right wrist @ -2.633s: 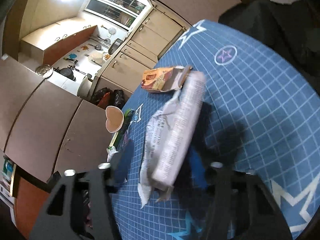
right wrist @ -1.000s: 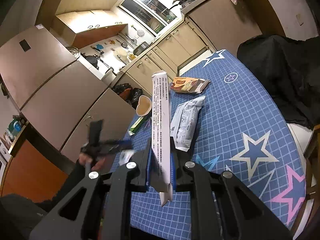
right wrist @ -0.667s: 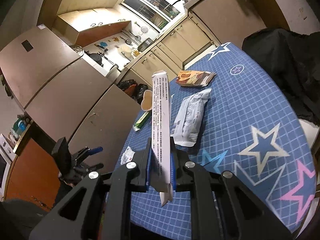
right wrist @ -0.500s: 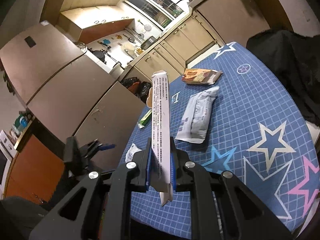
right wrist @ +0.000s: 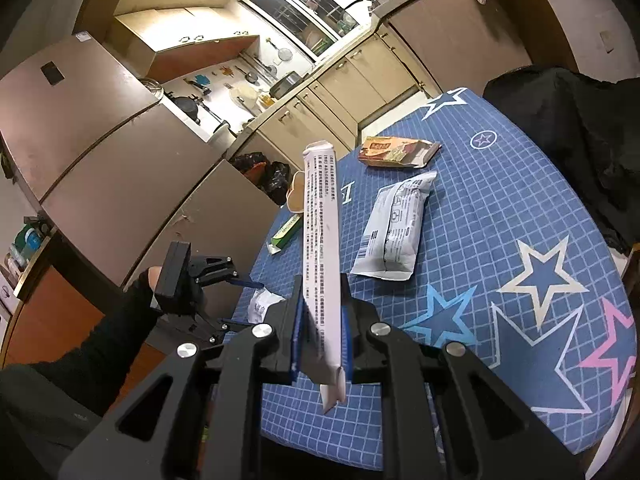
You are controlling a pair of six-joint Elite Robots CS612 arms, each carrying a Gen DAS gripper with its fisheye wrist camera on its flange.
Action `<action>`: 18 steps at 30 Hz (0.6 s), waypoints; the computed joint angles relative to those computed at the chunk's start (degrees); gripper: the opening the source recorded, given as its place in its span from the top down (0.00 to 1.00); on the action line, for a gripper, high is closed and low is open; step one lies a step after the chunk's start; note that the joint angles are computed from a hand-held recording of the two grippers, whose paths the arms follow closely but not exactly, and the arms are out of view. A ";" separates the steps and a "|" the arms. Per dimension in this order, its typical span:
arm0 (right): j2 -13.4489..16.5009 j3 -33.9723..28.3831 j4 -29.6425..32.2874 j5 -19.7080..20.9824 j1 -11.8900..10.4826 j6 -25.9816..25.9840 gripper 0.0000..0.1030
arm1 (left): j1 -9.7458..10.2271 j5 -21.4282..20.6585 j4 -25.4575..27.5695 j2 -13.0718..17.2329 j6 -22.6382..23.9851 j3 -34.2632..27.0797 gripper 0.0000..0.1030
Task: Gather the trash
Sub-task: 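Grasp the white alcohol wipes packet with the left tool, then lift the wipes packet and paper strip with both tools toward the bucket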
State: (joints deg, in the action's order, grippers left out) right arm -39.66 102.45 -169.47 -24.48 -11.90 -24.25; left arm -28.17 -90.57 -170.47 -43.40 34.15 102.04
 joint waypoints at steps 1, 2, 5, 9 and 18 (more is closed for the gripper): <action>0.01 -0.01 -0.05 -0.29 0.08 0.40 0.87 | 0.14 -0.62 0.33 0.02 0.40 -0.13 0.38; 0.03 -0.07 -0.34 -0.63 0.22 0.94 0.87 | 0.26 -1.27 0.37 0.27 0.65 -0.42 0.38; 0.02 -0.10 -0.62 -1.57 0.44 1.55 0.86 | 0.98 -3.51 2.21 1.31 -0.64 -2.02 0.31; -0.10 0.30 -3.70 -2.42 0.49 2.39 0.86 | 1.82 -6.45 4.12 2.46 -6.11 -3.28 0.29; 0.24 0.47 -8.36 -4.29 1.04 2.85 0.87 | -2.96 3.12 -8.11 1.06 -28.40 2.98 0.48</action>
